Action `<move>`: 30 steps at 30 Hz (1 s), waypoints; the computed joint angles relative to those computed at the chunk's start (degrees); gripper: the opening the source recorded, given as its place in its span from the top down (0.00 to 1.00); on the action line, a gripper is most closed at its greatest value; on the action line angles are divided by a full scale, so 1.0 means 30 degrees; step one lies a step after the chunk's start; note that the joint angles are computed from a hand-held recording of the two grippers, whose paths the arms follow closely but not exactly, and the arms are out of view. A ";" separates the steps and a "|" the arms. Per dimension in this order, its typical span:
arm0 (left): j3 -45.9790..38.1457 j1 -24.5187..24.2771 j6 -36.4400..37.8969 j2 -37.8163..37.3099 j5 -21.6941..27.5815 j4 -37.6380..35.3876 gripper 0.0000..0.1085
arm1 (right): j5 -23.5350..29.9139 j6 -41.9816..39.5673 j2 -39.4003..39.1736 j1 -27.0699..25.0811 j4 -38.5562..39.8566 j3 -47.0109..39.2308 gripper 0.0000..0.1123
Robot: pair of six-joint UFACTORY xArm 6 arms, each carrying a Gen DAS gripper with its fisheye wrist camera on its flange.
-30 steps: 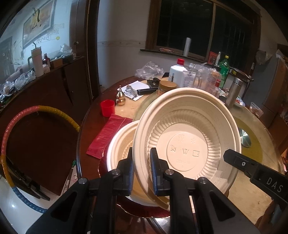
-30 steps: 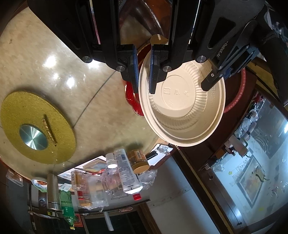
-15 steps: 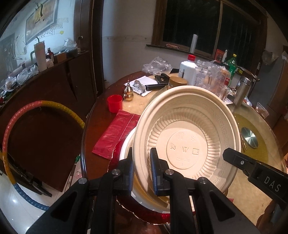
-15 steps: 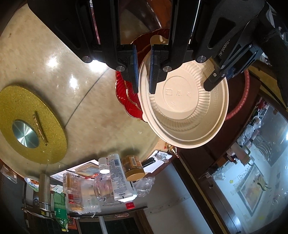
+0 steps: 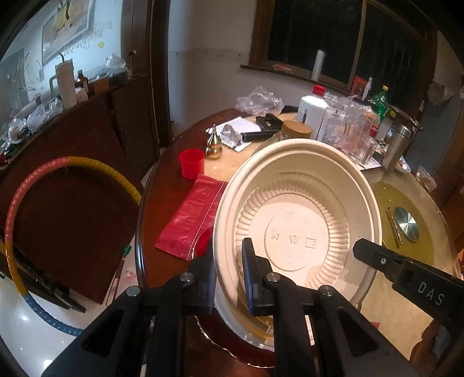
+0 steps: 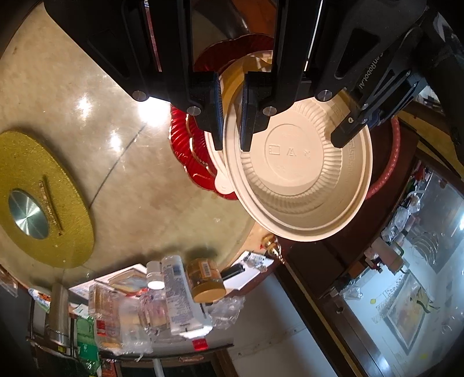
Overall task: Organize plates and bowls
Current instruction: 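Lower the white bowl into the stacked bowls on the red plates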
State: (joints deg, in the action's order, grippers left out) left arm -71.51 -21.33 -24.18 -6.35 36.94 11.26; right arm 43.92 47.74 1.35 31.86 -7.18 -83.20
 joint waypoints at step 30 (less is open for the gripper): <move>-0.0979 -0.0032 0.1951 0.0406 0.2436 -0.0517 0.85 | 0.1103 -0.1591 0.0186 -0.0231 0.2151 -0.0331 0.91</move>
State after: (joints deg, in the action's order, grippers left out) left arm -74.44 -21.42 -18.32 -5.13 44.25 9.71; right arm 47.22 42.97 1.91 31.17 -0.73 -84.20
